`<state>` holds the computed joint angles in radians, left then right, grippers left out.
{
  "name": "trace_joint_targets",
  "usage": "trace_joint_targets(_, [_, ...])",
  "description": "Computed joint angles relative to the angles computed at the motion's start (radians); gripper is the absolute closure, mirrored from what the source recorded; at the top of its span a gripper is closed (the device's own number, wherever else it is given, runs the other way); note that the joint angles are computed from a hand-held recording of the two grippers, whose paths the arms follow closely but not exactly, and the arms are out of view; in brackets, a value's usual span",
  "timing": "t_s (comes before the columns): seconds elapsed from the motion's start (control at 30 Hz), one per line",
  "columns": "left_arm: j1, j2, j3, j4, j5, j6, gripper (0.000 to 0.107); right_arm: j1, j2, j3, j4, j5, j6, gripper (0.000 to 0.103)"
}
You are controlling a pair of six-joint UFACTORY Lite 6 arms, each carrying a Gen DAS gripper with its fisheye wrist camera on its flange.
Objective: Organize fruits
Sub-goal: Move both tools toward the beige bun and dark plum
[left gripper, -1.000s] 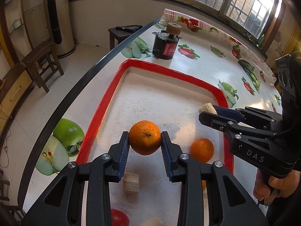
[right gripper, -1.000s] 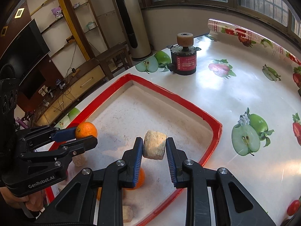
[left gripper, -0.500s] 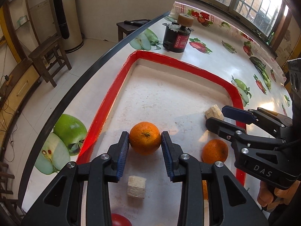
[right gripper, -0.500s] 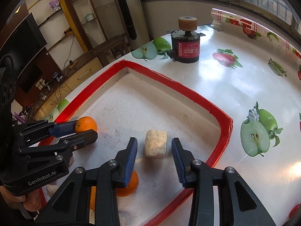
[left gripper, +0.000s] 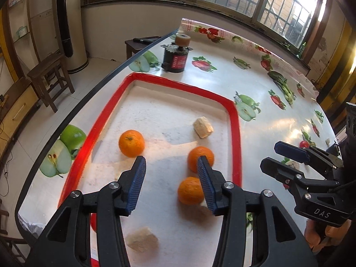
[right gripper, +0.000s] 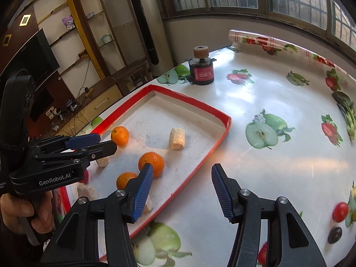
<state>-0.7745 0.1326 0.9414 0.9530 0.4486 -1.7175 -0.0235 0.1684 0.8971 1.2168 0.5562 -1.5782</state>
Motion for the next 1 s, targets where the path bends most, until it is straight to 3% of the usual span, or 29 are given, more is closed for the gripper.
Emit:
trace_joint_targets(0.37, [-0.172, 0.136, 0.186, -0.044, 0.033, 0.006, 0.061, -0.399, -0.108, -0.145, -0.069, 0.147, -0.137, 0.045])
trace_joint_targets(0.7, [-0.253, 0.331, 0.432, -0.162, 0.043, 0.141, 0.061, -0.668, -0.018, -0.062, -0.138, 0.217, -0.199, 0.045])
trace_joint_targets(1.0, [-0.272, 0.517, 0.656, -0.322, 0.037, 0.324, 0.061, -0.767, 0.119, 0.044, -0.15, 0.199, -0.229, 0.045])
